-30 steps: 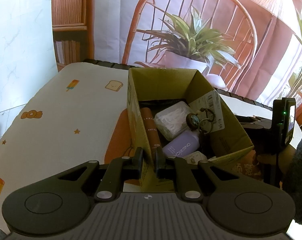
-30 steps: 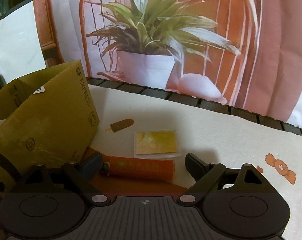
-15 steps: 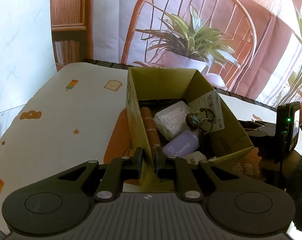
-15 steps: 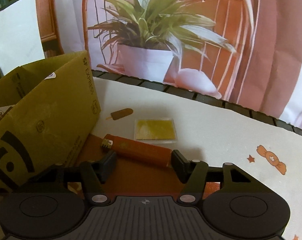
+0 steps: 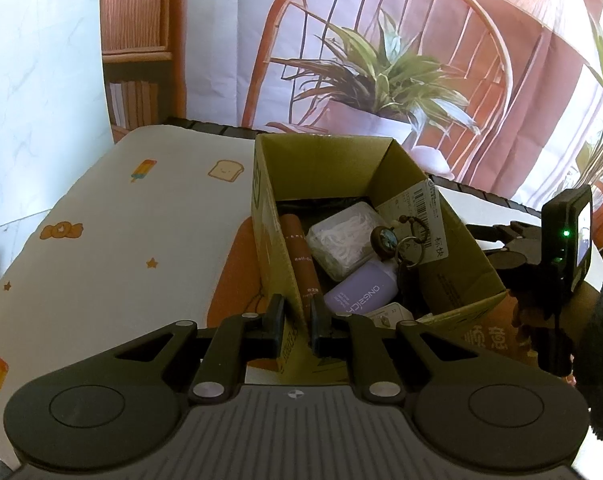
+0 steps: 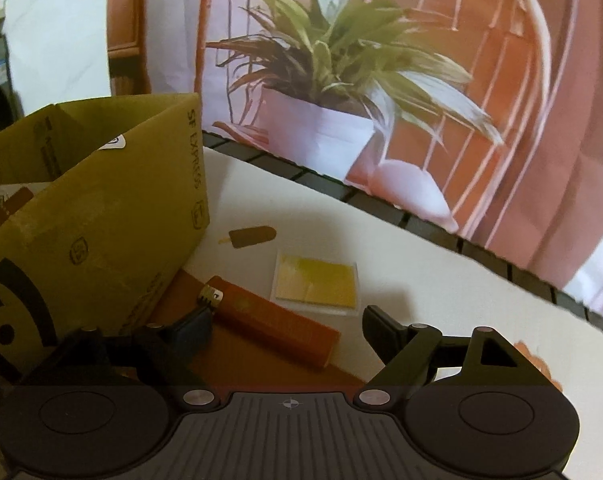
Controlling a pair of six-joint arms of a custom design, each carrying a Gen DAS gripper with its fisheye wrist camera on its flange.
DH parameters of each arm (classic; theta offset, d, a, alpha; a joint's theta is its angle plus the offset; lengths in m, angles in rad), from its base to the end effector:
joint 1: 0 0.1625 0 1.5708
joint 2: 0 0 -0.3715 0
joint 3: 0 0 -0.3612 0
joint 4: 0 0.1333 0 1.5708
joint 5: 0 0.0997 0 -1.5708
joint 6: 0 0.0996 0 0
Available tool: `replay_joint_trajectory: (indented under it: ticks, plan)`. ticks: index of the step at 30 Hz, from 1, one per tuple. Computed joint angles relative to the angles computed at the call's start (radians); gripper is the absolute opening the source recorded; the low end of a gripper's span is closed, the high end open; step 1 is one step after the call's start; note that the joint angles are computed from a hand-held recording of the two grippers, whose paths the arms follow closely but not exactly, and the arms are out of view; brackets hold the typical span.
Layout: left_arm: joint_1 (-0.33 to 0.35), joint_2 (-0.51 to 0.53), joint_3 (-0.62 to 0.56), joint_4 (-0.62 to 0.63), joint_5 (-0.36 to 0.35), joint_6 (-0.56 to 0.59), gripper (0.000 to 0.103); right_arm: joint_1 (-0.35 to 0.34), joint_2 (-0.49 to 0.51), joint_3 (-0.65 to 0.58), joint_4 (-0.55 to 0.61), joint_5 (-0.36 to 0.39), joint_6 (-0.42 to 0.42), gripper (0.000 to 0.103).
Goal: Organize rigid objects
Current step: 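Close the right gripper around the red lighter and lift it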
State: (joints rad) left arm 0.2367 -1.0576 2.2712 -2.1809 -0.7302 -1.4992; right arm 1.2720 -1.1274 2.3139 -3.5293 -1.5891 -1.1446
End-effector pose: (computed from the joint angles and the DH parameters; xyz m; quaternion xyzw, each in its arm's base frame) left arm -0.2946 -0.2845 0.0365 0.0490 0.8787 -0.3433 0.3279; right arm -0.0026 -0.4551 0.1614 0.3771 -0.8462 0.2770 0.2551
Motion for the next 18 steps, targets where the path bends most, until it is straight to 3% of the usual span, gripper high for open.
replay_joint_trajectory:
  ticks: [3, 7, 11, 18]
  plan:
    - [0.000, -0.001, 0.000, 0.002, -0.001, -0.001, 0.013, -0.003, -0.017, -0.011, 0.064, 0.005, -0.003, 0.073]
    - [0.001, -0.001, -0.001, 0.003, -0.001, -0.001, 0.013, 0.000, -0.062, -0.013, 0.179, 0.013, 0.017, 0.043]
    - [0.000, 0.001, -0.004, 0.006, -0.002, -0.002, 0.013, 0.021, -0.073, 0.003, 0.174, -0.027, 0.082, 0.027]
    - [0.000, 0.005, -0.008, 0.006, -0.002, -0.005, 0.013, -0.018, -0.146, 0.079, 0.165, -0.007, 0.166, 0.021]
